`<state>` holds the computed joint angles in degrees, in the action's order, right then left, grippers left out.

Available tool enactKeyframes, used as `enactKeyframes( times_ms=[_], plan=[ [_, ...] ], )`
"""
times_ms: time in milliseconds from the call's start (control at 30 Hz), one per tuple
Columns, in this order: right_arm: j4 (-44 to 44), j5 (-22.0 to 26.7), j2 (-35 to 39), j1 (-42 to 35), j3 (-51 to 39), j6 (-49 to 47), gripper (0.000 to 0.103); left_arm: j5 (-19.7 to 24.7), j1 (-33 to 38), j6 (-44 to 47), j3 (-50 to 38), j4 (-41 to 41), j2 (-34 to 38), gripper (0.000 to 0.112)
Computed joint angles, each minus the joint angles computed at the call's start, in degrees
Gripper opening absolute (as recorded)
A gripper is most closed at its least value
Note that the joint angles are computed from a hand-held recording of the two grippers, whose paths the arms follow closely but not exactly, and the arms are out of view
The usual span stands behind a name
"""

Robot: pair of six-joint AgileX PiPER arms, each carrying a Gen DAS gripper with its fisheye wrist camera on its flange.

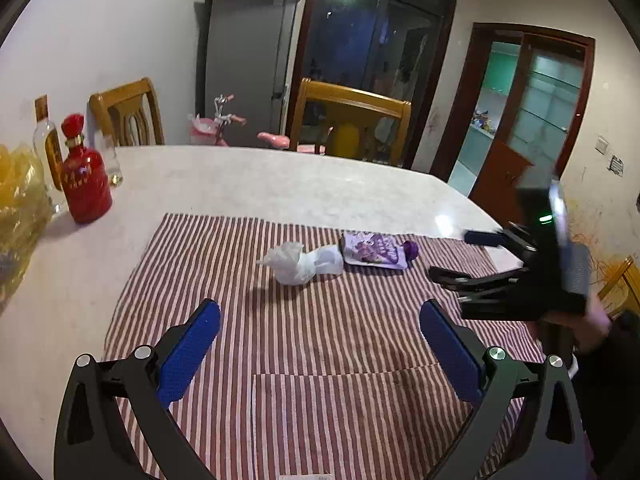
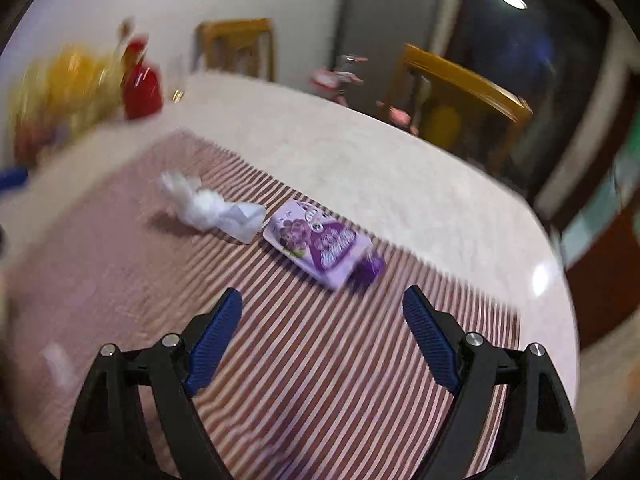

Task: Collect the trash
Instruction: 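Grasp the purple grape-print pouch with the right gripper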

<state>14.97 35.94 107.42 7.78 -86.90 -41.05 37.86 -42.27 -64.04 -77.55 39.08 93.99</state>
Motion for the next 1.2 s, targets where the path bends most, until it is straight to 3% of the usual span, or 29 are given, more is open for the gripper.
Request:
enactKeyframes(
  times_ms=[100, 233, 333, 467, 500, 533, 567, 767, 800, 833, 1100, 1200],
  plan=[
    [-3.6, -1.65, 5.99, 2.58, -4.3, -2.59, 0.074, 0.14, 0.42, 1.11, -0.4, -1.08, 1.12, 0.097],
    [-12.27, -0.18, 13.68, 5.1, -13.06, 0.9, 0.073, 0.51, 1.3, 0.52, -0.31, -1.21, 1.94, 0.097],
    [-14.25, 5.06, 18.54, 4.94, -21.05, 2.05, 0.073, 0.18, 2.01, 0.76, -0.35, -1.66, 2.69, 0.097],
    [-9.42, 12.78, 23.53, 3.03, -30.48, 1.51, 0.079, 0.03, 2.45, 2.37, -1.41, -3.43, 4.33, 0.097],
    [-7.42, 15.36, 24.57, 2.33, -32.78, 0.99, 0.075, -0.03, 2.44, 2.49, -1.44, -3.5, 4.52, 0.097],
    [-5.27, 18.16, 25.6, 1.59, -35.09, 0.8, 0.062, -0.02, 2.42, 2.84, -1.69, -3.81, 4.77, 0.097],
    [-5.18, 19.0, 26.41, 1.37, -36.76, 1.49, 0.059, -0.08, 2.38, 3.24, -1.91, -4.2, 5.01, 0.097],
    [-5.94, 20.12, 25.39, 1.59, -36.22, 4.13, 0.05, 0.61, 1.76, 3.72, -2.67, -4.56, 5.46, 0.097],
    [-4.54, 19.72, 25.71, 1.92, -36.72, 4.02, 0.033, 0.7, 1.6, 3.65, -2.65, -4.37, 5.27, 0.097],
    [-4.48, 18.76, 24.23, 1.99, -34.93, 4.1, 0.028, 0.76, 1.46, 3.15, -2.48, -3.84, 5.0, 0.097],
    [6.82, 20.01, 10.86, -2.85, -19.51, 2.09, 0.012, 1.0, 1.67, 2.95, -2.22, -4.01, 4.6, 0.097],
    [15.23, 24.73, 6.05, -6.59, -13.98, 0.07, 0.01, 1.16, 1.82, 2.96, -2.02, -3.59, 4.36, 0.097]
  ],
)
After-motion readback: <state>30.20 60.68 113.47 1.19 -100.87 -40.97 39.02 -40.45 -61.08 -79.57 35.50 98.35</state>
